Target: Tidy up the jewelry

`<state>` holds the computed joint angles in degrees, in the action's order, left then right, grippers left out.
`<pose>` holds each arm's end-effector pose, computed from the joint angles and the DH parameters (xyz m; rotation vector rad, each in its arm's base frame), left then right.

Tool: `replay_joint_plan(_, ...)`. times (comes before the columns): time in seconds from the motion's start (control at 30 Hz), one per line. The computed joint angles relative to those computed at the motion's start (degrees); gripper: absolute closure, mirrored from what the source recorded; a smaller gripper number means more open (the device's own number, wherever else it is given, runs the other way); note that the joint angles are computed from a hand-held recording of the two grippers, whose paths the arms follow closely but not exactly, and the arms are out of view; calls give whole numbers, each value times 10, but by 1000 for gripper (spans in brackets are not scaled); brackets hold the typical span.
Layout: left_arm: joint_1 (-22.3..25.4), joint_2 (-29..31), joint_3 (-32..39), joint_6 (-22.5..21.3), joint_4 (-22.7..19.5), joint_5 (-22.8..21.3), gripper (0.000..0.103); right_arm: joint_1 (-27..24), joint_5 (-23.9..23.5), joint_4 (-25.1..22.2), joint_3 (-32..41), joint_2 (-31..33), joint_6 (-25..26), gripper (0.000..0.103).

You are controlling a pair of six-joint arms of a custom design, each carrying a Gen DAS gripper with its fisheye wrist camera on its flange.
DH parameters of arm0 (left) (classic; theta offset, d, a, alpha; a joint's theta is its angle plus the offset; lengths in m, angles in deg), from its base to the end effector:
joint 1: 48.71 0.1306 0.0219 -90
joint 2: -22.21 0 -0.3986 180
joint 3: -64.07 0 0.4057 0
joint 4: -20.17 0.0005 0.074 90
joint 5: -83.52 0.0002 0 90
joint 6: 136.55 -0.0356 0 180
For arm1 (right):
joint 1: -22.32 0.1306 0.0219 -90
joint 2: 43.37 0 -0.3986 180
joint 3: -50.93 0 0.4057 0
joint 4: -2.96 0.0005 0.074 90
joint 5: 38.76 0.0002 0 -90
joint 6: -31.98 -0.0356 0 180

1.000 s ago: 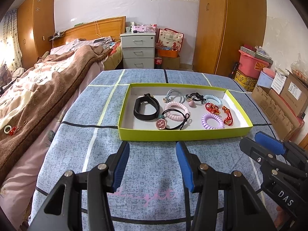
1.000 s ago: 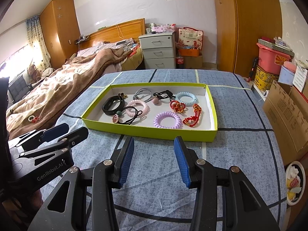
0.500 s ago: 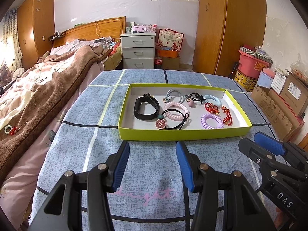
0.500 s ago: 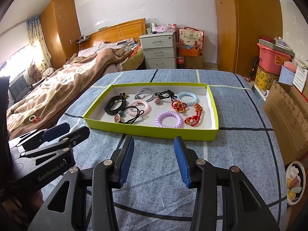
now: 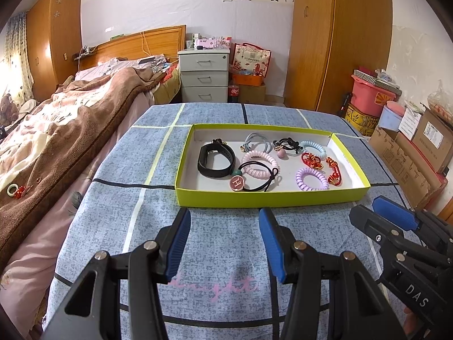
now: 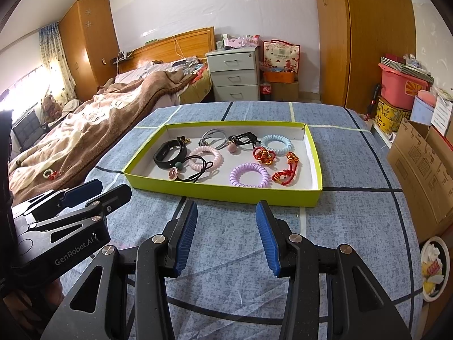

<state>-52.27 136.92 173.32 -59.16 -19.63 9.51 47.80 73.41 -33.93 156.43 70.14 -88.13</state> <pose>0.6665 -0.0518 0.3771 0.4614 2.2899 -0.2508 0.6002 0.2706 0.3639 0.2770 2.2668 0.0462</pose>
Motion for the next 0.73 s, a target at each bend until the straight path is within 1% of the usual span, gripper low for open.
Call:
replay_joint_plan(0.57, 0, -1, -1, 0, 1, 2, 51, 0, 0, 0, 1, 1, 0, 59)
replay_joint_plan(0.73, 1, -3, -4, 1, 2, 11, 51, 0, 0, 2, 0, 1, 0, 59)
